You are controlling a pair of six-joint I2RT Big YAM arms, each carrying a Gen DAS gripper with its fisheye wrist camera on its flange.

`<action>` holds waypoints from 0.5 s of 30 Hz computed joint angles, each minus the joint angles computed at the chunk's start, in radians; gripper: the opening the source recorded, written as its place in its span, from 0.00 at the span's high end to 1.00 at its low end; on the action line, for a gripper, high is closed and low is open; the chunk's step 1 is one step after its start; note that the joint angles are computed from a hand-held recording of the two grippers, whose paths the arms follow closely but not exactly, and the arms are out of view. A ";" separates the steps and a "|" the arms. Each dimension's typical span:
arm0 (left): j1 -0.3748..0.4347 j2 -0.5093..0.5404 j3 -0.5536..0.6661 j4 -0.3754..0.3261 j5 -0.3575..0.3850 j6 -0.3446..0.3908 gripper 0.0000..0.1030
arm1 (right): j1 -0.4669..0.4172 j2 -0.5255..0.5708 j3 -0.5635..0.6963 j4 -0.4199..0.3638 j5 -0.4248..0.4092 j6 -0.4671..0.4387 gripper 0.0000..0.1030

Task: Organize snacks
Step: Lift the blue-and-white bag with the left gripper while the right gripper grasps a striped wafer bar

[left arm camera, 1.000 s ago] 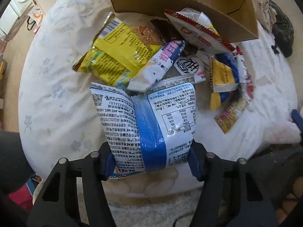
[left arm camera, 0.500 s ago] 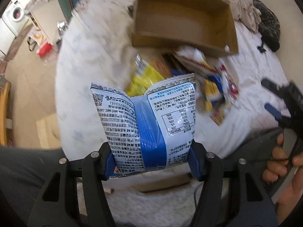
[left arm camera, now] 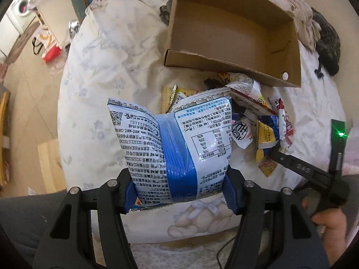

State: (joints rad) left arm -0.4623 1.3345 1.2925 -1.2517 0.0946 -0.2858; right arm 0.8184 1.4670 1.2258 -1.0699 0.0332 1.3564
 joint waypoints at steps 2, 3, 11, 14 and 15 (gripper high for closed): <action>-0.003 -0.009 -0.003 0.009 -0.019 0.004 0.43 | -0.003 0.018 0.010 -0.007 0.004 -0.005 0.40; -0.002 -0.013 -0.005 0.011 -0.016 0.002 0.43 | -0.003 0.027 0.020 -0.022 0.011 -0.013 0.47; 0.004 -0.021 -0.002 0.018 -0.002 -0.011 0.43 | 0.041 0.001 0.017 -0.048 0.009 -0.022 0.72; -0.001 -0.021 -0.001 0.020 0.000 -0.012 0.43 | 0.078 -0.032 0.004 -0.023 0.001 -0.004 0.72; -0.003 -0.021 0.000 0.022 -0.001 -0.011 0.43 | 0.098 -0.036 0.006 -0.013 0.000 0.008 0.72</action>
State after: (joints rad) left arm -0.4654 1.3135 1.2921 -1.2300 0.0931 -0.2970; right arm 0.9160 1.4313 1.2320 -1.0829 0.0329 1.3644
